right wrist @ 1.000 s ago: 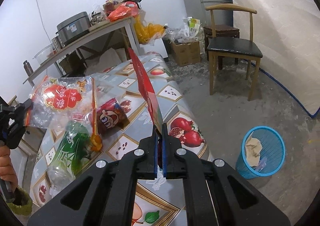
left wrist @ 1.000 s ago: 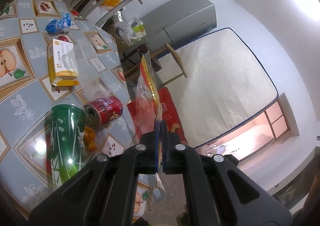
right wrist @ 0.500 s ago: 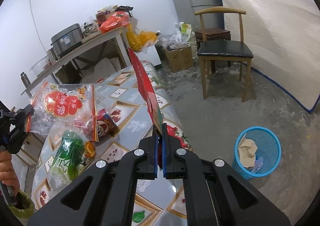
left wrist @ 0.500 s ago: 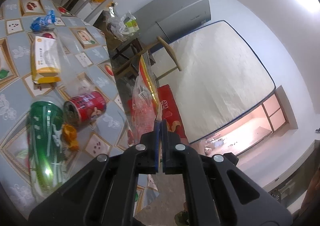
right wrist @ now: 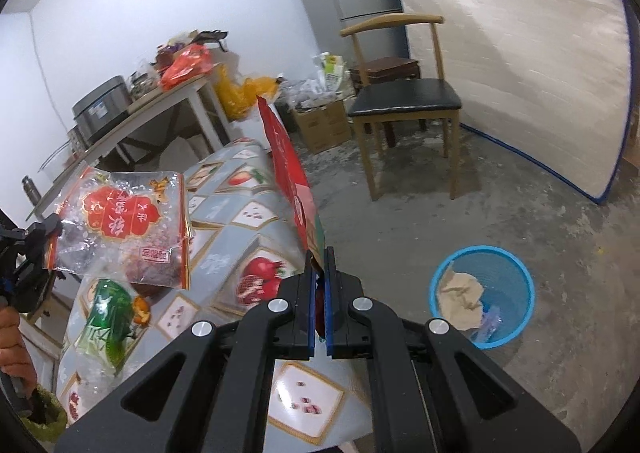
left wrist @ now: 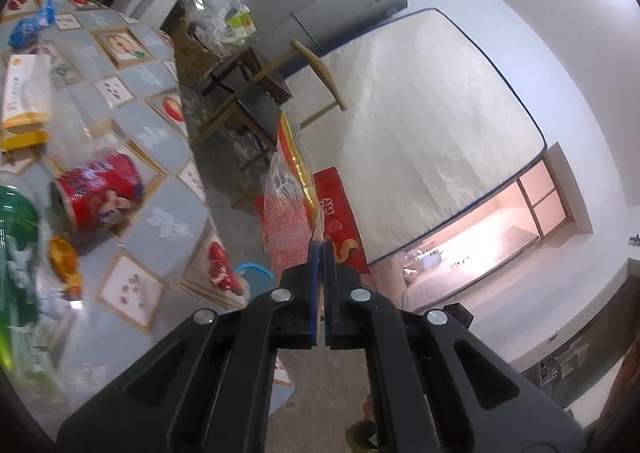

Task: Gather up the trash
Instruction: 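Hold both bags over the wastebasket and open both tools to drop them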

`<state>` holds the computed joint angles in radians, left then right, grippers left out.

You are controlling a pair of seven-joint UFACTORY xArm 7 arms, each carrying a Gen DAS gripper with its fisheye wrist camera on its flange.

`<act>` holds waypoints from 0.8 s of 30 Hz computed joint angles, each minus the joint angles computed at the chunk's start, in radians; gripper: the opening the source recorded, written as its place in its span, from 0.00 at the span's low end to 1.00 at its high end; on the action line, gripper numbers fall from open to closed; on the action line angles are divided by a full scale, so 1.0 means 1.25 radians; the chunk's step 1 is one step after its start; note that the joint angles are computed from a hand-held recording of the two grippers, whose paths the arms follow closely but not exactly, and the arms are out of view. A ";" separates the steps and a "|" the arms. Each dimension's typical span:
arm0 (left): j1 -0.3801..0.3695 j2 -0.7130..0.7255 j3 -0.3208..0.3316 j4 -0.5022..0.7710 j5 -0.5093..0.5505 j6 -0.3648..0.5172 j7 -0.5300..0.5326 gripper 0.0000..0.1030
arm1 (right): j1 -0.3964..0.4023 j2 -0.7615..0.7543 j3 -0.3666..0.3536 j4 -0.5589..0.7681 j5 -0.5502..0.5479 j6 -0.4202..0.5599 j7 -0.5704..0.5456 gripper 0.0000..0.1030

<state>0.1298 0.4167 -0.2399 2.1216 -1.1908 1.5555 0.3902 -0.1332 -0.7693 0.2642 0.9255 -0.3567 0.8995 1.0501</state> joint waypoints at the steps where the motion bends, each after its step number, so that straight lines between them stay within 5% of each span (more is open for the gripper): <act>1: -0.006 -0.004 -0.003 -0.006 0.002 -0.003 0.000 0.00 | -0.001 -0.015 -0.006 -0.012 -0.001 0.005 0.000 0.03; 13: -0.172 -0.003 -0.035 -0.034 0.069 -0.032 -0.004 0.00 | -0.074 -0.213 -0.069 -0.138 -0.006 0.126 -0.016 0.03; 24: -0.404 0.117 -0.063 0.062 0.297 -0.056 -0.103 0.01 | -0.143 -0.370 -0.182 -0.292 0.036 0.184 -0.044 0.03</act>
<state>-0.3749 0.5630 -0.3183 2.1993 -0.8197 1.4852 0.2613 -0.3118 -1.2318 0.0365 0.5601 -0.3118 1.1298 0.9948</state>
